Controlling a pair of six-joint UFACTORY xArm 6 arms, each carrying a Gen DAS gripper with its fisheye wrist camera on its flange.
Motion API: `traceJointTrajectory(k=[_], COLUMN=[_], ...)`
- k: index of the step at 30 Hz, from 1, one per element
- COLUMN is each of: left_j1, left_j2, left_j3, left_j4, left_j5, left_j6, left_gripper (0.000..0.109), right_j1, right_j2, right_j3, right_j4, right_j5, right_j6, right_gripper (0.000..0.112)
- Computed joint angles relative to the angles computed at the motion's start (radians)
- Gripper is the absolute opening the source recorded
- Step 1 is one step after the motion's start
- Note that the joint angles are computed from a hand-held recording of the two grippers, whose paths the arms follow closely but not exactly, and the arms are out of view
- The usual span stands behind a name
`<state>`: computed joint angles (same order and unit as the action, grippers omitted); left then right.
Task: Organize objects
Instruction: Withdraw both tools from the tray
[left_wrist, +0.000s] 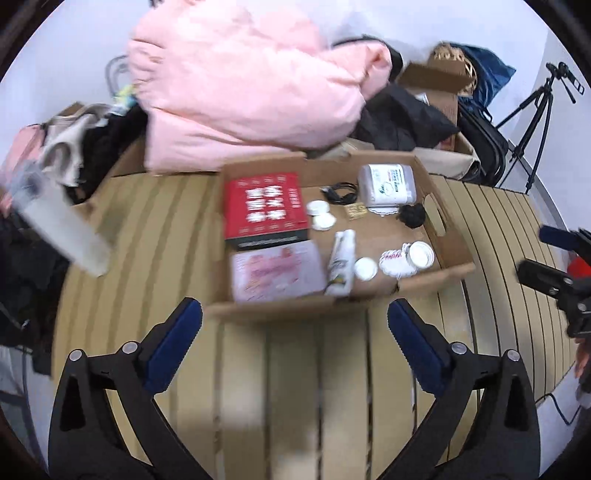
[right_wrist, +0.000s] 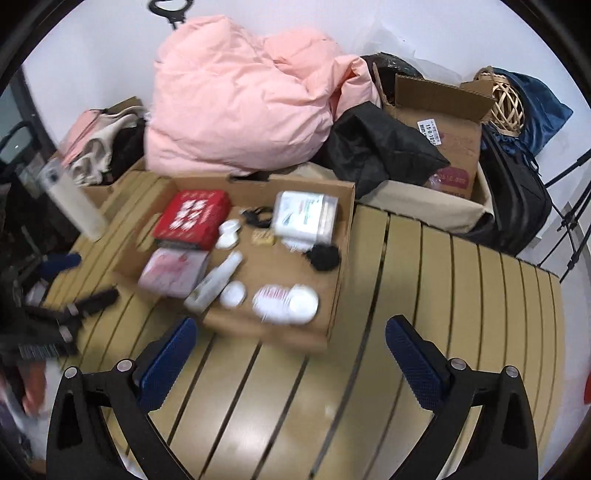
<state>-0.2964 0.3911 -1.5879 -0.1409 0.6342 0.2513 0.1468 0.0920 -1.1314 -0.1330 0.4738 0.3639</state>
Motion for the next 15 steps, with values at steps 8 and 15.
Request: traceJointTrajectory(k=[8,15], left_j1=[0.107,0.173], left_j2=[-0.567,-1.051], left_j3=[0.506,0.935], left_j4=[-0.163,-0.301], left_j5=[-0.044,-0.143], left_j6=[0.181,0.384], left_gripper=[0.103,0.103], right_j1=[0.113,0.38], right_j2=[-0.455,-0.767], right_j3=[0.292,0.505], right_j4=[-0.147,-0.457], right_j5=[0.099,0.182], right_j6=[0.174,0.53], right_gripper=[0.103,0.103])
